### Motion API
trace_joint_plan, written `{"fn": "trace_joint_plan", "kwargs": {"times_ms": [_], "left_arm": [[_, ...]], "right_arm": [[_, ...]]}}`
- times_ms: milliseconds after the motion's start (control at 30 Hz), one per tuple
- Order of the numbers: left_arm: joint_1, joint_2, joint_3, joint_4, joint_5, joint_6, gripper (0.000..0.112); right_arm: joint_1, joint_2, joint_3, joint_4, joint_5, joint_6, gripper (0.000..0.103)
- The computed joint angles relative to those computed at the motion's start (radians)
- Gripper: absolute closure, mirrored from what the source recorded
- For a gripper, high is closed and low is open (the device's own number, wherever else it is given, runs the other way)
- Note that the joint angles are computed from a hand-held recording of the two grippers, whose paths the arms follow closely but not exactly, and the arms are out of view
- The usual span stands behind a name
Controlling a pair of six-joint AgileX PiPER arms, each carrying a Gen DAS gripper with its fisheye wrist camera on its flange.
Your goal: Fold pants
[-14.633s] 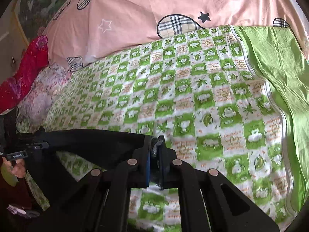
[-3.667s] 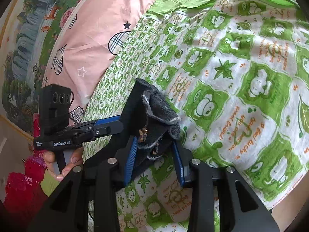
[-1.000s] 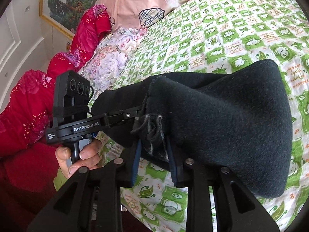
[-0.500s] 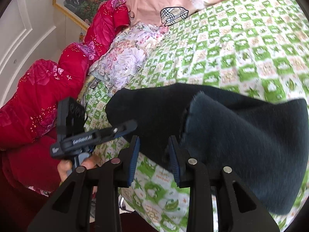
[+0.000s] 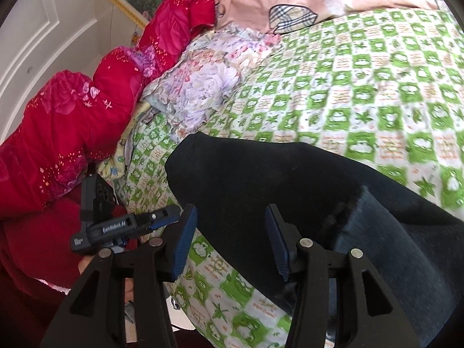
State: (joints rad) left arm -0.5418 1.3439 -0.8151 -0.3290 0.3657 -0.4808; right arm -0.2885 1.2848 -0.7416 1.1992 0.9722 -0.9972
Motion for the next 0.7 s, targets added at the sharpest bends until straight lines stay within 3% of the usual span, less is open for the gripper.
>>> {"fn": "trace_joint_plan", "kwargs": {"times_ms": [267, 400, 567, 700], "left_arm": [[0.168, 0.023, 0.010, -0.243, 0.022, 0.212, 0.052], [0.182, 0.055, -0.024, -0.201, 0.018, 0.181, 0.052], [0.229, 0.120, -0.053, -0.328, 0.016, 0.305, 0.051], [0.261, 0.149, -0.056, -0.461, 0.007, 0.440, 0.051]], "right_arm": [[0.114, 0.077, -0.084, -0.015, -0.066, 0.043, 0.053], [0.184, 0.136, -0.161, -0.059, -0.100, 0.088, 0.053], [0.270, 0.240, -0.301, -0.118, -0.141, 0.130, 0.052], [0.332, 0.401, -0.508, -0.200, -0.129, 0.199, 0.050]]}}
